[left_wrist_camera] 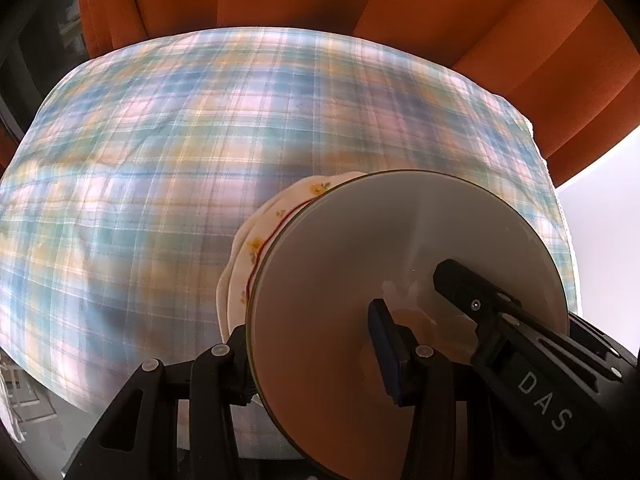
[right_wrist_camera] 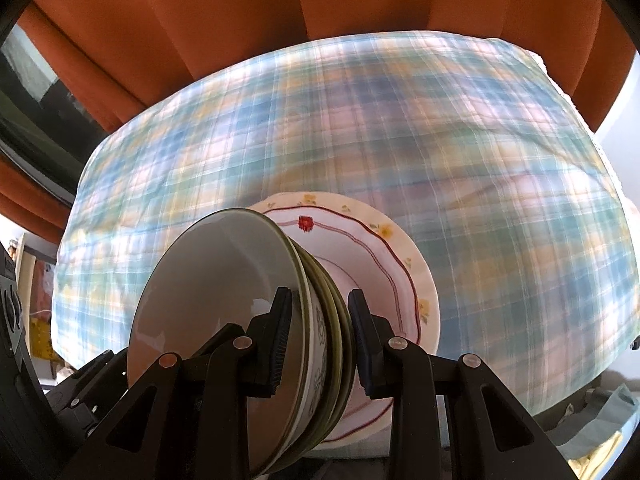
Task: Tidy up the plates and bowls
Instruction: 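Lower the nested bowls onto the red-rimmed plate with both grippers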
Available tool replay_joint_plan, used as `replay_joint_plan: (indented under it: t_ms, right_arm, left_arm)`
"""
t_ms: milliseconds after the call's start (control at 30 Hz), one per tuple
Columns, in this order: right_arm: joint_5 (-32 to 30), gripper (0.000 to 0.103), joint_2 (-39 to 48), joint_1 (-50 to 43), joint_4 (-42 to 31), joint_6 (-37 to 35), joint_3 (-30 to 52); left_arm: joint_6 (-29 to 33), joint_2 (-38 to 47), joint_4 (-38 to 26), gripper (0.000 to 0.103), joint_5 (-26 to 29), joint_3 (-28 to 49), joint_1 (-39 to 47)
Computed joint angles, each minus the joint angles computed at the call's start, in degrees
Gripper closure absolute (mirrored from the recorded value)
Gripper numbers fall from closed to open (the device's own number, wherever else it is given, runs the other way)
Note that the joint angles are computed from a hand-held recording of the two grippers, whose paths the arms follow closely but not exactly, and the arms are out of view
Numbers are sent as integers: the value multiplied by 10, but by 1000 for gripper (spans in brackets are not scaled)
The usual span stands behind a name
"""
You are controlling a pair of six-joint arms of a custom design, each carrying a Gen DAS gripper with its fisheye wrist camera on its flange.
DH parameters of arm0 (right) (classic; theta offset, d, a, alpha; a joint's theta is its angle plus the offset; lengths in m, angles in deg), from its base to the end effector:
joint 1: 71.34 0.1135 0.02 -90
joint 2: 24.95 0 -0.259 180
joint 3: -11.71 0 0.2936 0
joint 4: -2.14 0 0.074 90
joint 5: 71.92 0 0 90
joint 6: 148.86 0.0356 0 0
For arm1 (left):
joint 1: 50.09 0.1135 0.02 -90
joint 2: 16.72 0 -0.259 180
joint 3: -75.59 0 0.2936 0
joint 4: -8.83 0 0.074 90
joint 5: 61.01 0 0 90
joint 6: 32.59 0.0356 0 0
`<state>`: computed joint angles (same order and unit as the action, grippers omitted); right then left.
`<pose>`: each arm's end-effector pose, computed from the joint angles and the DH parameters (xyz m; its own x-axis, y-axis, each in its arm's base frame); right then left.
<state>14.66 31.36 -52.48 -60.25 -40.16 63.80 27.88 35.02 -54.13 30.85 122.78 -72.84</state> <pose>0.2005 0.0707 0.2069 -0.9333 0.0194 -0.3585 -0.0484 0.9826 0.1791 0.1787 -0.0762 0.1923 -0.9375 -0.1410 -0.3181 -0.0737 0.9739 -0.2146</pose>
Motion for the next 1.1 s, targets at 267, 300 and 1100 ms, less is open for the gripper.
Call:
replay_joint_plan:
  t_ms: [267, 300, 1100]
  right_arm:
    - [-28, 71, 36, -15, 11, -9, 14]
    - [-31, 71, 38, -18, 12, -10, 13]
    - [-70, 42, -117, -62, 34, -60, -69]
  left_arm:
    - [3, 33, -3, 57, -31, 23, -15]
    - [1, 33, -4, 57, -38, 24, -23]
    - [-63, -27, -48, 27, -186, 21, -125]
